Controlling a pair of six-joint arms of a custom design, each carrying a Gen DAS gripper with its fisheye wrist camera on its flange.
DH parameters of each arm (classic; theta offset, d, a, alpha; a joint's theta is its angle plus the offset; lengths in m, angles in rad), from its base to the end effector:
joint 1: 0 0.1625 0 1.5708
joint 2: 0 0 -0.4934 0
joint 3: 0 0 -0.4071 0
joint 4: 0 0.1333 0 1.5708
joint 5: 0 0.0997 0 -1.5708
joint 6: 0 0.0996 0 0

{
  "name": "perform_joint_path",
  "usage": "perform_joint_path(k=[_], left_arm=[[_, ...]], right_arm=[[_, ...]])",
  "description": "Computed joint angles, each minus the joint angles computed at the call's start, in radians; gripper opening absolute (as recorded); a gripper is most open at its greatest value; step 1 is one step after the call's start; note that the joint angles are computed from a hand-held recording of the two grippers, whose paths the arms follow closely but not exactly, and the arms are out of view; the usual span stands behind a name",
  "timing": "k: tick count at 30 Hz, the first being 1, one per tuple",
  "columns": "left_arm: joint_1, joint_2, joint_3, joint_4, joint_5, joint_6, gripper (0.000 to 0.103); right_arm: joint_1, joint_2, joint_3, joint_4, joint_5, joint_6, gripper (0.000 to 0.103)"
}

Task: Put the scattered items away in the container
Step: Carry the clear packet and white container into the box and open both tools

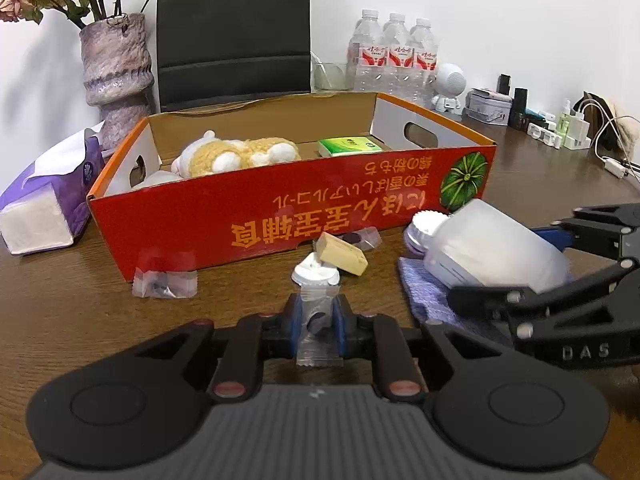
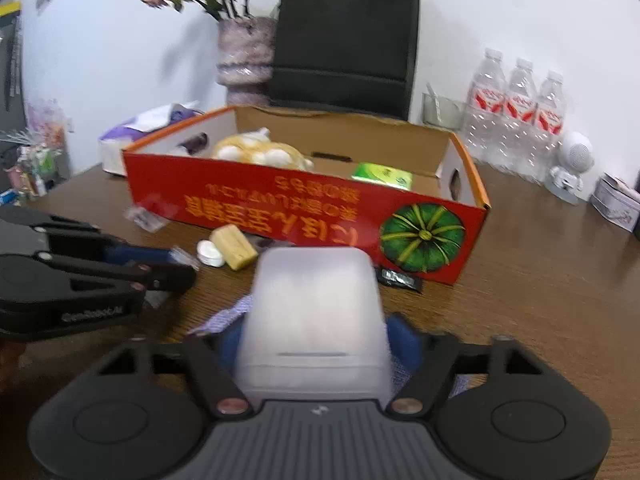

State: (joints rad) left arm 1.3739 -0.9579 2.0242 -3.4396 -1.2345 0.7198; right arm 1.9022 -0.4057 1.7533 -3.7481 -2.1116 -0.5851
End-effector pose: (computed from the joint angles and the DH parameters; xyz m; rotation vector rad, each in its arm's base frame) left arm 0.0422 -0.6381 0.2161 0.9346 2.2967 -0.9051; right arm 0.2968 -0.6104 -0.0239 0.7826 -2.2353 0.9446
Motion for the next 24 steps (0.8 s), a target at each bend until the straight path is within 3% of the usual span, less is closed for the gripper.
perform_joint_path(k=[14, 24], left_arm=[[0.01, -0.075, 0.055, -0.092, -0.1, -0.024, 0.017], [0.0, -0.112, 0.013, -0.086, -0.207, -0.055, 0.017]], right_arm=[[0.023, 0.012, 0.016, -0.14, 0.03, -0.043, 0.065], [0.049, -0.021, -0.017, -0.146, 0.084, -0.041, 0.064]])
